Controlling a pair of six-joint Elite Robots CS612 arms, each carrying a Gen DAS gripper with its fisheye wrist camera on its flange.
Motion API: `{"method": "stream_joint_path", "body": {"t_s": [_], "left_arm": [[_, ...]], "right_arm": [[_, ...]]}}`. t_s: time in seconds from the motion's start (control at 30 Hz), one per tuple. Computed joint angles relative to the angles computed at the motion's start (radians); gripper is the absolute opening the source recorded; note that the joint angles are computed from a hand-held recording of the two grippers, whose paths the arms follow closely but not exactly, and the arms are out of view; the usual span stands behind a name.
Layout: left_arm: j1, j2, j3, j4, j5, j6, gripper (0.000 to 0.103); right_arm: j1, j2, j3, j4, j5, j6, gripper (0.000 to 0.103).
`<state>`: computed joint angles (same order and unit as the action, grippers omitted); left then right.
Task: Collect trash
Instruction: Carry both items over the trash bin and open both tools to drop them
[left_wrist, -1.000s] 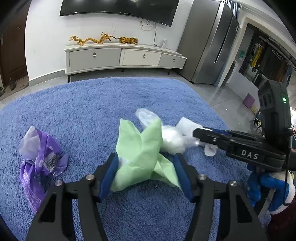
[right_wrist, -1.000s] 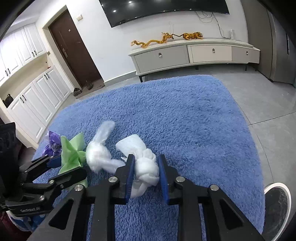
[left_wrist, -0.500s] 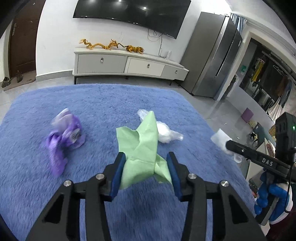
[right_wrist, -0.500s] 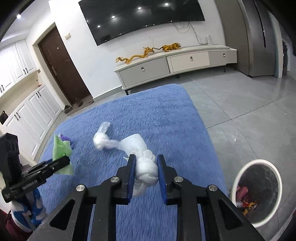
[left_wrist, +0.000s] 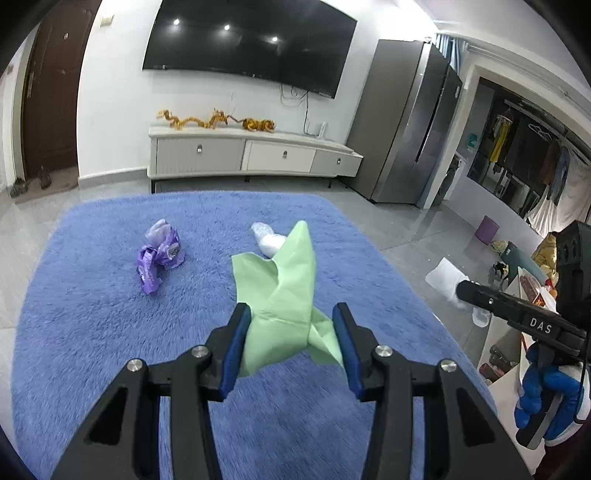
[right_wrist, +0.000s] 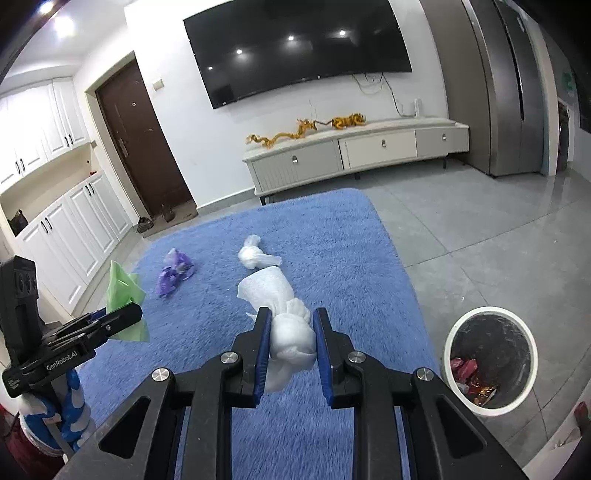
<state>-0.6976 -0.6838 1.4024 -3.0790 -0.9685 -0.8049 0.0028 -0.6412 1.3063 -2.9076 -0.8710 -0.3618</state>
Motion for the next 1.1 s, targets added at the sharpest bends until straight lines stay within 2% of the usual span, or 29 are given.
{"method": "stream_joint_path", "body": {"t_s": [0.13,0.33,0.53,0.63,0.9,1.1], "left_arm": [[-0.038,-0.014,0.007,0.011,0.074,0.020,0.043],[-0.075,-0.019,-0.005,0.039,0.148,0.049,0.044],[-0.096,-0.008,-0.050,0.078,0.222,0.105,0.043],[-0.098,0.002,-0.079,0.102,0.235,0.132,0.043],[-0.088,0.052,-0.190,0.203,0.206,0.170,0.044],[-0.067,0.117,-0.314,0.271,0.120,0.205,0.044]], "right_arm": [[-0.014,-0.029,0.058,-0.051,0.004,-0.007,0.021],[-0.032,-0.049,0.099,-0.092,0.008,0.003,0.021],[-0.041,-0.047,0.102,-0.121,0.012,0.022,0.021],[-0.046,-0.039,0.094,-0.123,0.012,0.032,0.021],[-0.059,0.004,0.038,-0.086,0.003,0.077,0.021],[-0.079,0.046,-0.021,-0.050,-0.004,0.127,0.021]]}}
